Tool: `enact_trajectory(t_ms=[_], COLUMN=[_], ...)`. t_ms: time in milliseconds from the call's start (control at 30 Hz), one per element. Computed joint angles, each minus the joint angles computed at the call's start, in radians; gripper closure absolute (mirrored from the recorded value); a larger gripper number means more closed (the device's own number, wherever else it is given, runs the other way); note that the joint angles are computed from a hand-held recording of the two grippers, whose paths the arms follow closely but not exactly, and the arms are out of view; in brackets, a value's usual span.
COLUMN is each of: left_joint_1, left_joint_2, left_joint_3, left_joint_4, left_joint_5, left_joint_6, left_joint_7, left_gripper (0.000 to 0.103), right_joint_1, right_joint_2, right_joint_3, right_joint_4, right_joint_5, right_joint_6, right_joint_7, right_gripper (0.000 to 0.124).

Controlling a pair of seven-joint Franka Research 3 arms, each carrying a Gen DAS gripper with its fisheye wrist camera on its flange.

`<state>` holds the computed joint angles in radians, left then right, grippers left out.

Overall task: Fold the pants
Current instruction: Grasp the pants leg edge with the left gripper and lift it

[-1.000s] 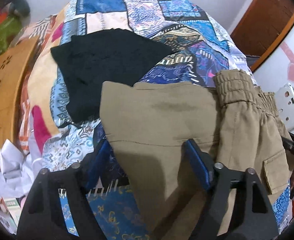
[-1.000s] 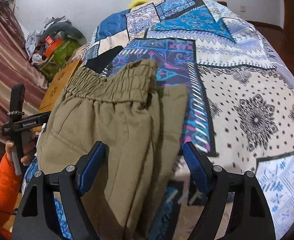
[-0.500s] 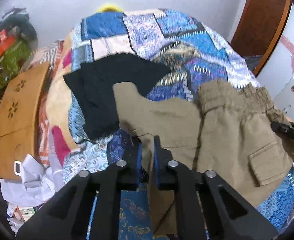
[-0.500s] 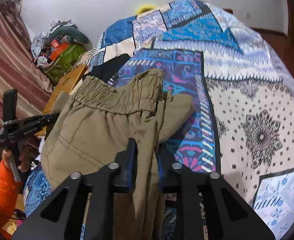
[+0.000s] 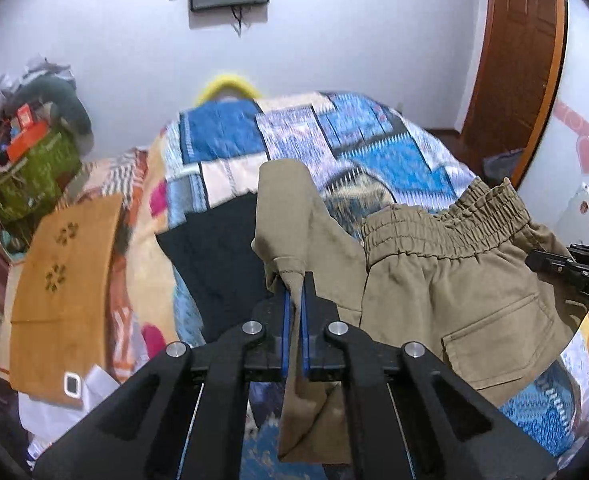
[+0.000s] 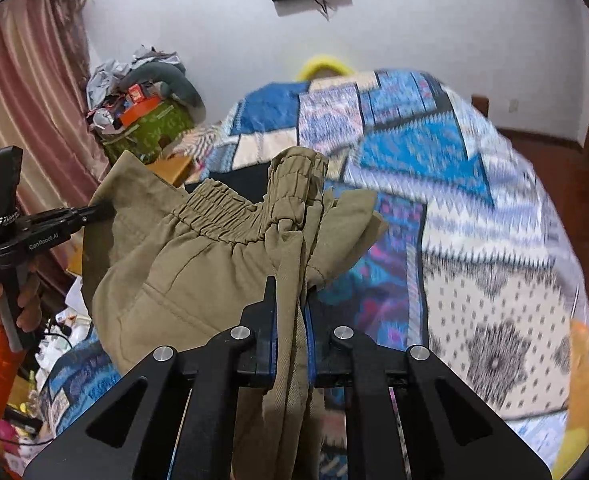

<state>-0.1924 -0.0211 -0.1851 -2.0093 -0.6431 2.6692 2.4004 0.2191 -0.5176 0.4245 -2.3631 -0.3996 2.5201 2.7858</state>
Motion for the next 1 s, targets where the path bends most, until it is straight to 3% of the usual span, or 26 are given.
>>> enact_trajectory(t_ms=[333,467,700,900,1000], left_joint_1=[0.058,0.081,0.069,0.074,0.074], left_joint_2=[0.167,0.254,0.444,0.644,0.77], left_joint_3=[-0.031,-0.05,-0.022,-0.023,-0.037], left_joint_4=[0.215,0.302,0.491,0.714,0.875], left_joint_5=[0.085,0.182,0.418,0.547,0.592], left_joint_6=[0.055,0.075,0.072,-0.011,-0.124], left_joint_7=[-0.105,-0.197,-0.415,-0.553,-0.6], left_gripper=[0.099,0.099,0.099,0.099,0.099], right_joint_1=[-0.057,-0.034,0.024,0.082,0.101], right_joint_2=[0.197,0.305,0.497,0.648,0.705], right_joint_3=[-0.046,-0.087,-0.166,-0.245,-0.273], right_joint_4=[0.184,0.276,0.43,0.549,0.591], right_joint_5=[-0.16,-0.229,-0.34,-0.317,-0.242], right_joint_6=[0.056,0.053,0.095,0.106,0.082], right_joint_7=[-0.078,-0.102,-0.092,-0.161,-0.244], right_gripper=[0.115,0.115,0.115,0.115,0.115])
